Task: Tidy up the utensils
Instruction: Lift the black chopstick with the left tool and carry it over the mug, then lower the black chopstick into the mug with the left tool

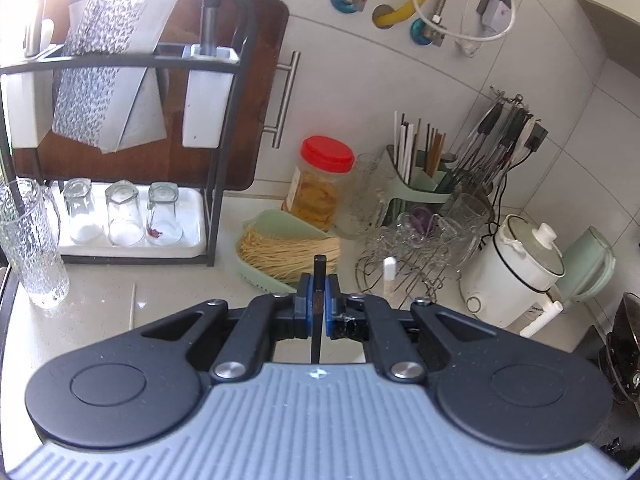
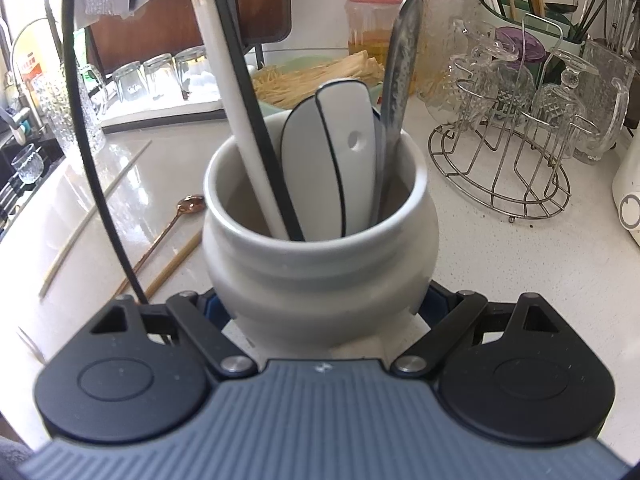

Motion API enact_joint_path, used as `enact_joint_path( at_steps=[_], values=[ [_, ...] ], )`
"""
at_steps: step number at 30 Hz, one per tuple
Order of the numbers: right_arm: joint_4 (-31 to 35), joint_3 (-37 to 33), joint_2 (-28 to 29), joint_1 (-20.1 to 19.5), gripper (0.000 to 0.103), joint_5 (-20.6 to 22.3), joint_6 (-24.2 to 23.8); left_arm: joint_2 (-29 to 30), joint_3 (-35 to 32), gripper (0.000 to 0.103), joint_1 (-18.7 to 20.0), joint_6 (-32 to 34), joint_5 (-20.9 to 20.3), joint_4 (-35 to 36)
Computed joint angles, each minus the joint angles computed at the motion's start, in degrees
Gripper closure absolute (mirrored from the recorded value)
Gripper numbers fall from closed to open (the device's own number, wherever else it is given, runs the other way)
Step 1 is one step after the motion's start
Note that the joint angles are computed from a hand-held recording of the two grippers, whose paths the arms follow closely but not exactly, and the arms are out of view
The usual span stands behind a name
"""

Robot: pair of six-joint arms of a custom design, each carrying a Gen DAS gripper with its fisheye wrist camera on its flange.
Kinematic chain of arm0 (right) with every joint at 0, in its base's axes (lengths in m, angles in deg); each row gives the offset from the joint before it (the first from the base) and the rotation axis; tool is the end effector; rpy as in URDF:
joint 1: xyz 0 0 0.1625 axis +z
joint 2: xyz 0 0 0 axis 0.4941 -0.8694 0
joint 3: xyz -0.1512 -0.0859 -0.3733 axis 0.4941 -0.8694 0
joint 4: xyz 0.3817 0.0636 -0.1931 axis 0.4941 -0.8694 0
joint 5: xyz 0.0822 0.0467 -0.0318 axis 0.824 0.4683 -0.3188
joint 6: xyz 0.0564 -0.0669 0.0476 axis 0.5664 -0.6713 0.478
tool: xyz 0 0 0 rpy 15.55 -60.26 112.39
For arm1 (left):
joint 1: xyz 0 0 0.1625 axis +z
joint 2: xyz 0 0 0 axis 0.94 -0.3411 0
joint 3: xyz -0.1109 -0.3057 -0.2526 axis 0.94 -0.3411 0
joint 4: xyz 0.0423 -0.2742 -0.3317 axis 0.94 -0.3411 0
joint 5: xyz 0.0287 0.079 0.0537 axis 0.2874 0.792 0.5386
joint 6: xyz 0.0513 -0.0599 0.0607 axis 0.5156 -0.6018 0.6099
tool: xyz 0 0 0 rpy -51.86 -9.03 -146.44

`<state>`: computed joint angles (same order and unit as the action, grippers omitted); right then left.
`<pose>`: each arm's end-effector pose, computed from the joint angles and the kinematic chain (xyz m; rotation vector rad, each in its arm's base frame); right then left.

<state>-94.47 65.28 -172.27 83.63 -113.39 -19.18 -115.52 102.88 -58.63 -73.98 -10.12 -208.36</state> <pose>0.1604 -0.2391 0.2838 0.1702 -2.1749 0.9308 -0.4613 -0.2853 0.2269 0.9201 2.6857 -0.8371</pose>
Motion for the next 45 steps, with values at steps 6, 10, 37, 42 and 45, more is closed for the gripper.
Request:
enact_joint_path(
  at_steps=[6, 10, 37, 42, 45],
  values=[
    [-0.2, 0.03, 0.18, 0.15, 0.011, -0.18, 0.14, -1.44, -1.5, 0.097, -0.39, 1.47, -1.8, 1.13],
    [-0.32, 0.0, 0.28, 0.17, 0.011, -0.24, 0.13, -2.74, -2.55, 0.097, -1.06, 2.02, -1.23, 1.63],
    [-1.64, 0.12, 0.86, 0.34, 0.012, -0.4, -0.41, 7.71, -10.98, 0.097, -2.12, 14.76, -4.7, -8.66],
    [-2.21, 0.15, 1.04, 0.28, 0.012, -0.33, -0.71, 9.57, -11.09, 0.097, -2.27, 16.1, -5.66, -8.99],
    [-2.61, 0.18, 1.14, 0.26, 0.012, -0.2, -0.98, 10.49, -10.92, 0.097, -2.09, 16.15, -6.32, -8.87]
  ],
)
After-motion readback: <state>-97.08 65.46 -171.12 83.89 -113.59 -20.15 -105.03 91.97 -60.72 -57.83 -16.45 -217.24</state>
